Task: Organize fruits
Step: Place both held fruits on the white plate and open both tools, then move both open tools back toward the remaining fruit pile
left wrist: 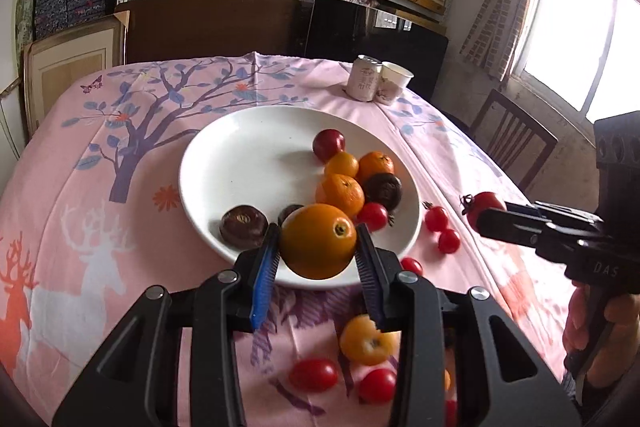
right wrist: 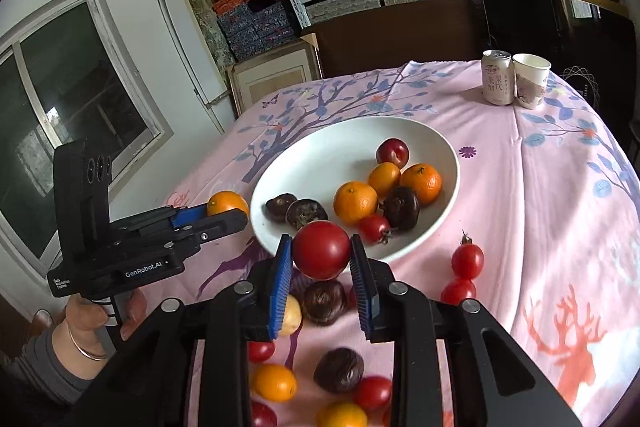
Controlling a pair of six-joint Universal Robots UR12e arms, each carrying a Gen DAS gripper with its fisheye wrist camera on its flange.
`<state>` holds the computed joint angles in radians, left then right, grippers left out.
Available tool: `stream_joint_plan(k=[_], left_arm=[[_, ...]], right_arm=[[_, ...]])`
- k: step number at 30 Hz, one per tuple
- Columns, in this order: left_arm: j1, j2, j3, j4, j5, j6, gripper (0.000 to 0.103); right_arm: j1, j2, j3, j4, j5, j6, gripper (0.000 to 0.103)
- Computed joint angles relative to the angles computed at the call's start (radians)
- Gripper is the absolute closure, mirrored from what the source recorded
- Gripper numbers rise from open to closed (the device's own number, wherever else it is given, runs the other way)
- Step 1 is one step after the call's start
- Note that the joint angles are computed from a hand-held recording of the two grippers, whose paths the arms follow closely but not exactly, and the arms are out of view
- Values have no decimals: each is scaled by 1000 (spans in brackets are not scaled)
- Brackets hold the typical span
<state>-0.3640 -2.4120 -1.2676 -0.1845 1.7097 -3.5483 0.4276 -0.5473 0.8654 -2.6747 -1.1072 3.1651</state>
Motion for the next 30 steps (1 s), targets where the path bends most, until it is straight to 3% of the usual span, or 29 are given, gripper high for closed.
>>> stream_joint_plan(k=[3,4,5,6,7,13,23,24,27,30], left_arm=[[15,-43,83,-76,0,-6,66],[18,-54,106,-109,9,-10,59],[20,-60,120,-135,20,-23,50],[22,-60,121,-139,25,-44,32],[22,-56,107,-109,26,-64,27],[1,6,-16,-35,27,-39,26],[-99,89,-193,-31,55,172,26],[-109,88,-195,-46,72,186,27],[-116,83,-194,-98,72,199,47],[-115,82,-196,-87,57,193,50]], right_arm=[[14,70,-135,98,-43,6,73],[21,83,-158,100,-86,16,71],[25,89,-168,99,-109,22,59],[26,88,-164,86,-107,28,53],[26,82,-148,59,-106,28,53],[14,-10,39,-82,-115,-17,50],[-28,-142,376,-268,-98,50,43],[-29,-145,393,-279,-95,53,43],[-34,-148,426,-299,-71,65,43],[-41,-149,441,-328,-44,87,43]])
